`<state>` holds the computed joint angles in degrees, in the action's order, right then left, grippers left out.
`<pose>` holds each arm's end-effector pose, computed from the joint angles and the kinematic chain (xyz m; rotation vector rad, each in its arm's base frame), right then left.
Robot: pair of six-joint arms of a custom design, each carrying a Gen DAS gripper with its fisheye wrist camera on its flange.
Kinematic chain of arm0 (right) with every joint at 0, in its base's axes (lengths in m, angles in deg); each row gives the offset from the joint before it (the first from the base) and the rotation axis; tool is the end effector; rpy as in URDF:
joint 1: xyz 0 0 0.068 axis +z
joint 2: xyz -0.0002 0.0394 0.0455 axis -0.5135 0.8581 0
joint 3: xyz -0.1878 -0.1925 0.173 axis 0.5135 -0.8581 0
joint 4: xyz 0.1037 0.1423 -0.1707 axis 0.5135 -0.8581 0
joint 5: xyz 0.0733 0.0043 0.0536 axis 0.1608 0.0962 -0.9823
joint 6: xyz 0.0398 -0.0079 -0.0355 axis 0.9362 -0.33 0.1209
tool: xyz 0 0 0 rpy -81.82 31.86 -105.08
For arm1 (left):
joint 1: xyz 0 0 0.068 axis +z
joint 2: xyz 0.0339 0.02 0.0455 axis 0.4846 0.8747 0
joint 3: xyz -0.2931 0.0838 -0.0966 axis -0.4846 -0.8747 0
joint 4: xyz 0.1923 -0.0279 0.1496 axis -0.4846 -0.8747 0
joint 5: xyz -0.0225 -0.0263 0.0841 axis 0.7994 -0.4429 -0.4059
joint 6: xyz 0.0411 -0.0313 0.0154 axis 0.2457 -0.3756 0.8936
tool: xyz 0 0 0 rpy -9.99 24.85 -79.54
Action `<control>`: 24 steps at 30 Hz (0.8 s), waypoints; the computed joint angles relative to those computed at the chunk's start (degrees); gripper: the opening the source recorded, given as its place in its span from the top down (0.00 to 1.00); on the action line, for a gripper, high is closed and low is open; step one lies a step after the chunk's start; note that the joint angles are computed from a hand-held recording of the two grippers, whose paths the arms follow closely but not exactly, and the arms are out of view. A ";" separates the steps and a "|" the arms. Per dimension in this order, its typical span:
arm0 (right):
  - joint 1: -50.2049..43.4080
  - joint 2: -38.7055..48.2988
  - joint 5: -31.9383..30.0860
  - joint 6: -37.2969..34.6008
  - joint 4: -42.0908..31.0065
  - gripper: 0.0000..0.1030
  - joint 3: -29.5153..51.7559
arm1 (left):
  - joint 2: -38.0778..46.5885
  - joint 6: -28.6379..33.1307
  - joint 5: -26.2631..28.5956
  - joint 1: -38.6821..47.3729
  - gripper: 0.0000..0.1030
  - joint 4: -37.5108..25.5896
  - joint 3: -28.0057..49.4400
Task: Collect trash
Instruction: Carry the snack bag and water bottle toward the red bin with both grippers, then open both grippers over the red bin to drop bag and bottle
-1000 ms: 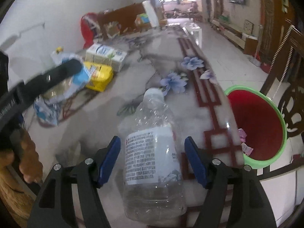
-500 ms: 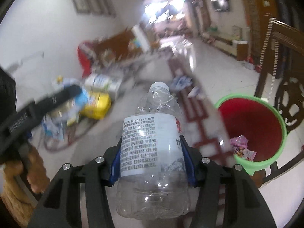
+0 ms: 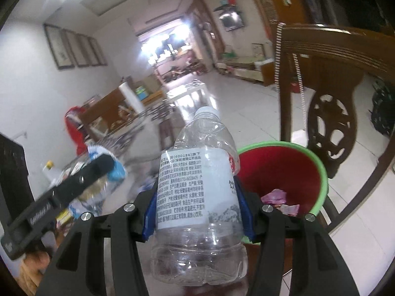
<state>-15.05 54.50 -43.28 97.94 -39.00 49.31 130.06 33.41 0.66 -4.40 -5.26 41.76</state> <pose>0.2388 0.0636 0.1808 0.3666 2.1401 0.3586 0.3202 -0.2203 0.1755 0.5261 2.0506 -0.7156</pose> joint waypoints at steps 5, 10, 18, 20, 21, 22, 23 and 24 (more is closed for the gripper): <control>-7.92 2.92 -5.54 0.06 1.11 0.49 0.17 | 5.89 0.14 -0.58 -2.55 0.61 -4.14 8.67; -12.47 6.69 -7.73 1.38 1.03 0.47 1.53 | 11.15 0.48 1.81 -3.33 0.49 -11.52 18.30; -13.10 5.81 -5.89 2.45 0.85 0.35 0.32 | 10.73 1.33 2.36 -2.95 0.27 -12.51 17.71; -12.40 4.54 -5.84 2.89 0.04 0.35 0.21 | 9.32 1.11 3.46 -2.14 0.27 -12.14 15.80; -11.68 3.69 -5.61 3.10 -0.25 0.35 0.09 | 8.77 0.99 3.50 -2.00 0.27 -11.92 15.08; -10.92 3.12 -5.29 3.13 -0.50 0.35 0.18 | 7.90 1.14 3.70 -1.57 0.26 -11.76 14.01; -9.62 2.29 -4.65 3.12 -1.01 0.34 0.32 | 6.95 1.33 3.83 -1.15 0.26 -11.72 13.02; -8.89 2.24 -4.38 2.94 -1.02 0.33 0.59 | 5.26 1.71 4.08 -0.32 0.25 -10.98 10.76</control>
<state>-23.94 56.73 -47.66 100.88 -40.01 49.90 135.32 35.12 4.74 -4.73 -16.24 52.52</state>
